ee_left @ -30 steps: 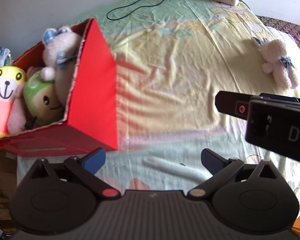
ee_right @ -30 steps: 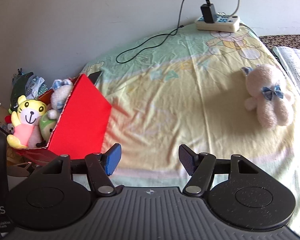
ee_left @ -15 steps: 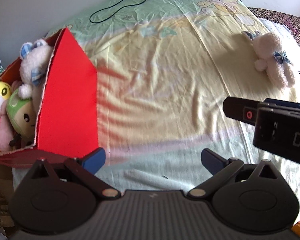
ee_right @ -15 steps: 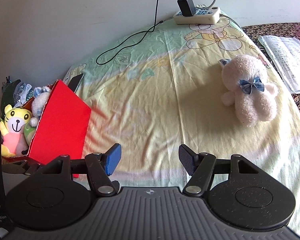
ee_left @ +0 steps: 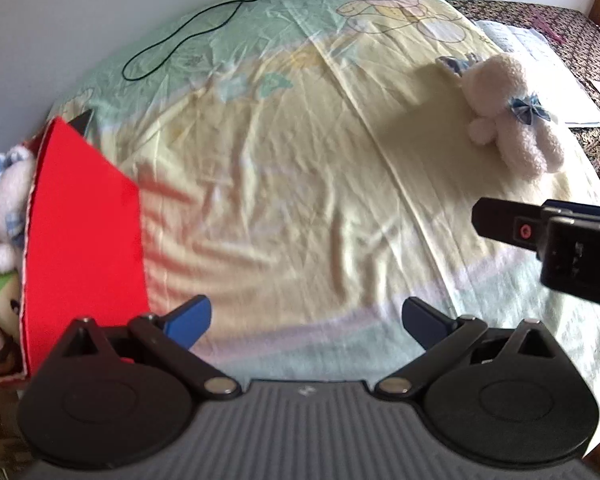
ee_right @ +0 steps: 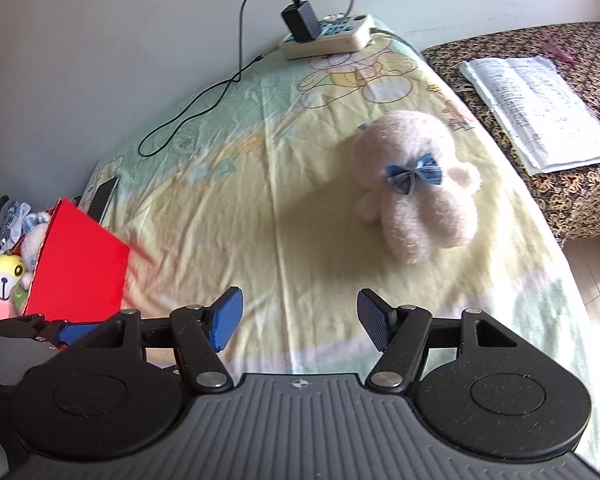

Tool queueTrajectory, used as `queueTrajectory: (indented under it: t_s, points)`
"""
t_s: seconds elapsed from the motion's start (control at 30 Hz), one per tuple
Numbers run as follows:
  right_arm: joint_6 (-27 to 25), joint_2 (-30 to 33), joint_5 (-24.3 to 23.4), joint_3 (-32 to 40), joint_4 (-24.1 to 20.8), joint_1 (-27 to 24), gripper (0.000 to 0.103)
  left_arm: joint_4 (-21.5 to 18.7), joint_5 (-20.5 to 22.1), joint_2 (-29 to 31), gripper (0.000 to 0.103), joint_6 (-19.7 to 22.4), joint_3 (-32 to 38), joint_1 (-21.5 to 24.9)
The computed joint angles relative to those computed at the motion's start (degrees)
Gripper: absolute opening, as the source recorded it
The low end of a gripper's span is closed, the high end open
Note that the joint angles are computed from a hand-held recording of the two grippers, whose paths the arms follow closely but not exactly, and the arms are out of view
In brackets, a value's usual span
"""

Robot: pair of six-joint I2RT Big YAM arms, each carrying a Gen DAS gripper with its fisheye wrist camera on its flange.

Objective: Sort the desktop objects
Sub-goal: 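Move the right gripper down onto the white blue-bow bunny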

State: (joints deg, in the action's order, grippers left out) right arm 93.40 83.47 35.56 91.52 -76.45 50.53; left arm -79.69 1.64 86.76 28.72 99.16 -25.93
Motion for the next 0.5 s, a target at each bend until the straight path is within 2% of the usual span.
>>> queueTrajectory:
  t_s: [0.1, 0.2, 0.33, 0.43, 0.5]
  points:
    - [3.71, -2.36, 1.15, -2.14, -2.86, -0.47, 0.066, -0.56, 2.04, 1.24, 0.102, 0.57, 1.28, -1.71]
    - [4.45, -4.15, 1.81, -3.58, -4.71, -1.57, 0.066, -1.12, 2.84, 3.32, 0.102, 0.1, 3.15, -3.74]
    - [1.02, -6.2, 0.7, -6.04, -3.68, -4.44, 0.067, -2.47, 4.27, 6.58, 0.101, -1.1, 6.5, -6.38]
    - [-1.5, -7.27, -0.29, -7.76, -2.59, -6.67, 0.067, -3.75, 6.97, 9.11, 0.101, -2.88, 9.4, -7.86]
    - [-3.19, -8.02, -1.16, -8.86, -1.17, -8.09, 0.069, -3.31, 7.95, 10.19, 0.101, -4.31, 10.36, -8.74]
